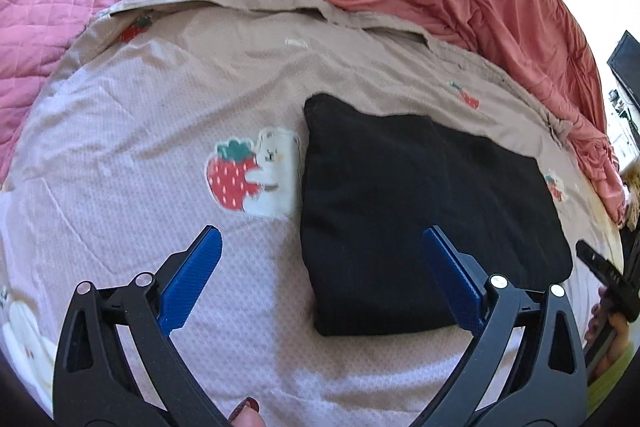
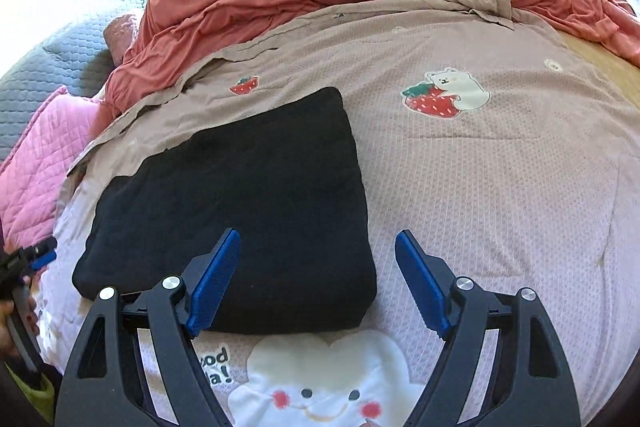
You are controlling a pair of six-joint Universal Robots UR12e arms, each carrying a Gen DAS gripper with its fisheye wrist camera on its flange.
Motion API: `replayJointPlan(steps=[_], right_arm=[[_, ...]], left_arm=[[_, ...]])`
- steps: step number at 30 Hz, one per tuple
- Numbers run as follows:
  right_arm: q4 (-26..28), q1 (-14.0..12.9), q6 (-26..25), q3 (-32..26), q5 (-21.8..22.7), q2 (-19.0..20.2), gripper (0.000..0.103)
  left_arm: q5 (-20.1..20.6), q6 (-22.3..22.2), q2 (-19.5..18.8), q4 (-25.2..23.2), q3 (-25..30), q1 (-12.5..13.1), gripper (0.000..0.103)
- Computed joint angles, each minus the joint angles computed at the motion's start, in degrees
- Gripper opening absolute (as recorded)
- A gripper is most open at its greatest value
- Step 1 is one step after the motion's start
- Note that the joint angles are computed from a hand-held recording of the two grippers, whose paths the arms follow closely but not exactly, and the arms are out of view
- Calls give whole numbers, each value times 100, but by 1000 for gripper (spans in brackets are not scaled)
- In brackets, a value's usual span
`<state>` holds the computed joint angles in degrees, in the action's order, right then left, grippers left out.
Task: Fold small clothes
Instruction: 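Pinch the folded sweatshirt's edge with both grippers and tug it square, release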
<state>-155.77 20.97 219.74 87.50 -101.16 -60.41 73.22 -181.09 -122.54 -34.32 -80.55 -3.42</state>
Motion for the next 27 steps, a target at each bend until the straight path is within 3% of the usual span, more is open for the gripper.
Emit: replayJointPlan(steps=[6, 12, 20, 25, 26, 27], right_arm=[[23, -14, -61, -19, 31, 60, 78], [87, -15, -219, -124, 23, 158, 78], [237, -22, -492, -279, 73, 305, 78], [278, -35, -557, -293, 196, 328, 49], [240, -40, -543, -273, 205, 319, 46], [218, -47, -518, -260, 207, 312, 39]], left_arm=[[72, 126, -76, -123, 2, -36, 94], [-128, 138, -188, -537, 99, -2, 94], [-274, 156, -236, -640, 150, 6, 94], [-384, 255, -247, -747, 159, -23, 93], [-395, 286, -246, -748, 157, -33, 90], [-416, 305, -248, -746, 158, -36, 80]])
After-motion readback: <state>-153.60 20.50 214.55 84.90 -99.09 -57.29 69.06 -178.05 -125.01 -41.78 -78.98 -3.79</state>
